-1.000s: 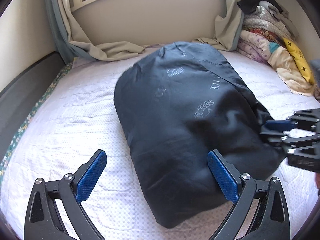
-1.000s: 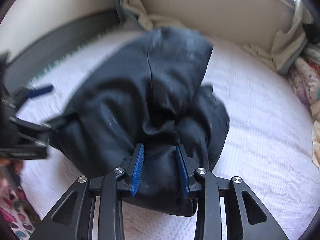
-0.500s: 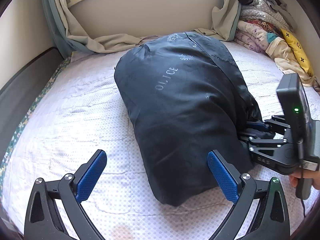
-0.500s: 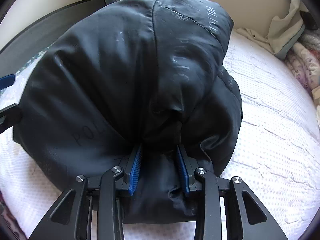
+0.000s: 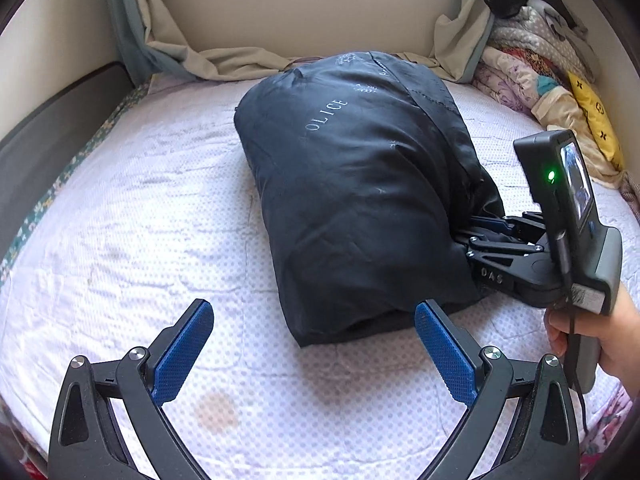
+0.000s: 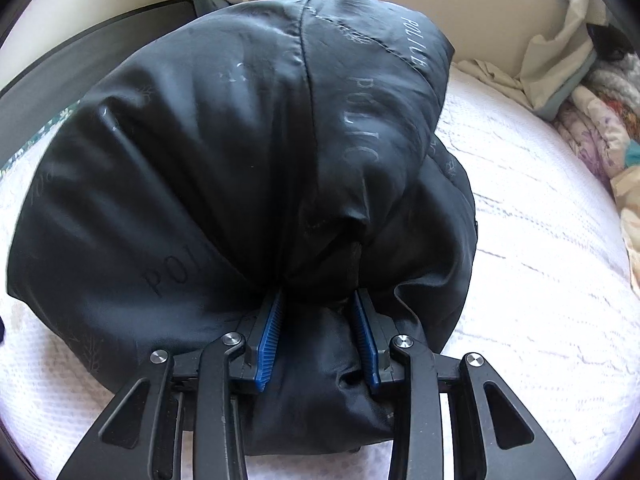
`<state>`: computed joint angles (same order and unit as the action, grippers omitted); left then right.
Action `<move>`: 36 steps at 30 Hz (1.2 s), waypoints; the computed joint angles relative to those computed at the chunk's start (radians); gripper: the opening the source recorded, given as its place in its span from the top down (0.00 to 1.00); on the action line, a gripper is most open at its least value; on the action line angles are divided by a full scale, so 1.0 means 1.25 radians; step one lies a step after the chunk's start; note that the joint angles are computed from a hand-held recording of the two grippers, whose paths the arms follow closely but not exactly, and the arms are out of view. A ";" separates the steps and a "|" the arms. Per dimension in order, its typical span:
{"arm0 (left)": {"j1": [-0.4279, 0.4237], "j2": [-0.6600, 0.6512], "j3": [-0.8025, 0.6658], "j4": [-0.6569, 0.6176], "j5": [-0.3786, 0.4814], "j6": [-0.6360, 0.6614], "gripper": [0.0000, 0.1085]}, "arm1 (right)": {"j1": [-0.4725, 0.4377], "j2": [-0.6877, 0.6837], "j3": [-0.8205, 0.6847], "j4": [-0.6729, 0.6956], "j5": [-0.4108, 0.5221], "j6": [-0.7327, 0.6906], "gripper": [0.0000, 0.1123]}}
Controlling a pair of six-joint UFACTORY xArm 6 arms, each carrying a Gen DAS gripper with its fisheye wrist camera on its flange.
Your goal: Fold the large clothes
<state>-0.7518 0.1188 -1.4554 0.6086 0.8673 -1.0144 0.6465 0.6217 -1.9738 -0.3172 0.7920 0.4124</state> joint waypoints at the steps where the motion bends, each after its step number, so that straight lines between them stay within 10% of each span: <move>1: -0.004 -0.009 0.010 0.006 -0.001 -0.014 0.06 | -0.002 -0.004 -0.005 0.027 0.011 -0.011 0.72; 9: -0.031 -0.036 0.042 0.049 0.001 -0.049 0.06 | -0.040 -0.036 0.039 0.230 -0.032 -0.054 0.64; 14: -0.053 -0.063 0.062 0.113 -0.008 -0.081 0.06 | -0.035 -0.164 0.156 0.272 -0.079 -0.009 0.24; 24: -0.087 -0.086 0.077 0.167 -0.002 -0.127 0.06 | 0.033 -0.401 0.421 0.000 -0.153 0.277 0.15; 36: -0.148 -0.114 0.100 0.227 0.105 -0.232 0.06 | 0.125 -0.481 0.498 -0.286 -0.028 0.459 0.09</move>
<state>-0.9370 -0.0237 -1.3307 0.8928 0.9985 -1.3047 0.8027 0.0211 -1.3513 -0.6747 0.7566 0.9857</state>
